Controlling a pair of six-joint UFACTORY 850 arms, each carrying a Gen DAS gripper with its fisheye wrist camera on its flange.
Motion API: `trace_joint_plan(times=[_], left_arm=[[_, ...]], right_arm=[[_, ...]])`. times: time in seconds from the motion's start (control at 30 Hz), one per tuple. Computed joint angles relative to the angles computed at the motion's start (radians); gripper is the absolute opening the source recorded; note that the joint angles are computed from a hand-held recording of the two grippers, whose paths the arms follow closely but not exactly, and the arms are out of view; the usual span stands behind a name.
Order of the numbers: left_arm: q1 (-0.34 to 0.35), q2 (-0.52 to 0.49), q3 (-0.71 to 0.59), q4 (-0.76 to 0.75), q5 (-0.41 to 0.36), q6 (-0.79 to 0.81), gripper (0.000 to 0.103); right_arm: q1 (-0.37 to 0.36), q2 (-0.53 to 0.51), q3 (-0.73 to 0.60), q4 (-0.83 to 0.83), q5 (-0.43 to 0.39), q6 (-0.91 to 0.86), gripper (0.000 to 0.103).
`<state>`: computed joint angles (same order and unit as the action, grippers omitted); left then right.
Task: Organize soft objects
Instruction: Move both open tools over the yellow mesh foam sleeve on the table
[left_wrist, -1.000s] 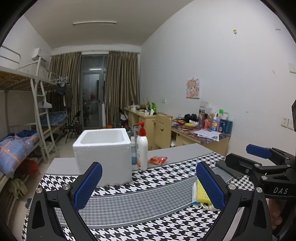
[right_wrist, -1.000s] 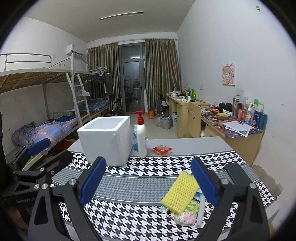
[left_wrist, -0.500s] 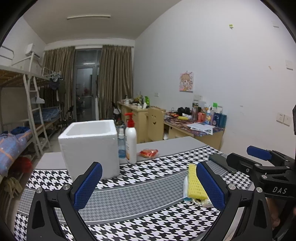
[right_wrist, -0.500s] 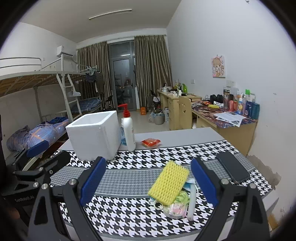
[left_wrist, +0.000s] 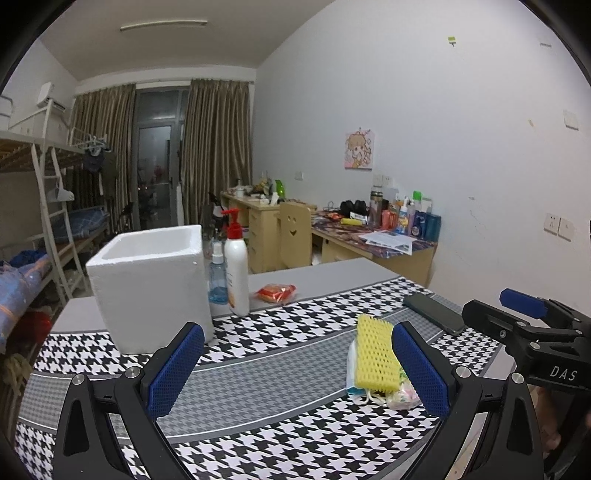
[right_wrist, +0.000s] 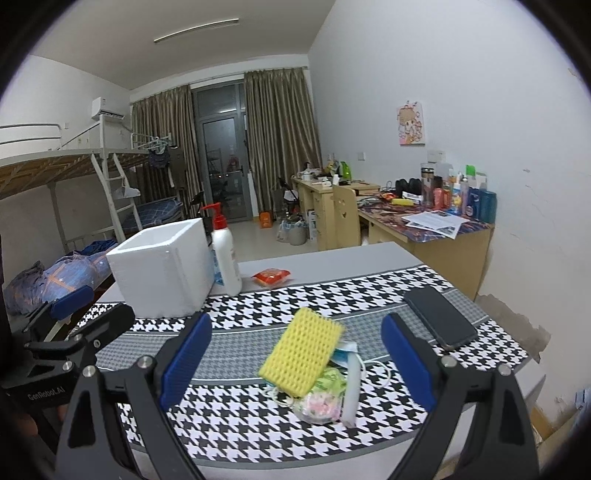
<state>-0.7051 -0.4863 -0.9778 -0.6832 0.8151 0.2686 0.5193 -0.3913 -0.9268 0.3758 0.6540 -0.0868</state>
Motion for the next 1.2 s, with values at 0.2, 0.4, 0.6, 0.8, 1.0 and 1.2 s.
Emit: trace_joint_plan(times=[0.2,0.4,0.6,0.8,1.0,1.2], left_arm=[[0.002,-0.03,-0.043,0.001,-0.039,0.01,0.102],[0.002,-0.064,-0.088,0.003,-0.08,0.022,0.102],[0.002,-0.092,-0.12,0.011,-0.106,0.028,0.102],[0.005,-0.124,-0.158,0.015,-0.146,0.025,0.102],[0.007,-0.164,-0.215,-0.001,-0.19,0.051,0.102],[0.006,-0.196,-0.259,-0.004,-0.228,0.069,0.102]], right_arm=[[-0.015,-0.01,-0.003,0.014,-0.01,-0.015,0.095],[-0.033,-0.014,-0.001,0.015,-0.02,-0.01,0.095],[-0.053,-0.026,-0.006,-0.004,-0.041,0.011,0.095],[-0.065,-0.038,-0.012,-0.006,-0.06,0.021,0.095],[-0.085,-0.05,-0.016,-0.02,-0.08,0.023,0.095],[-0.104,-0.07,-0.03,-0.052,-0.114,0.056,0.095]])
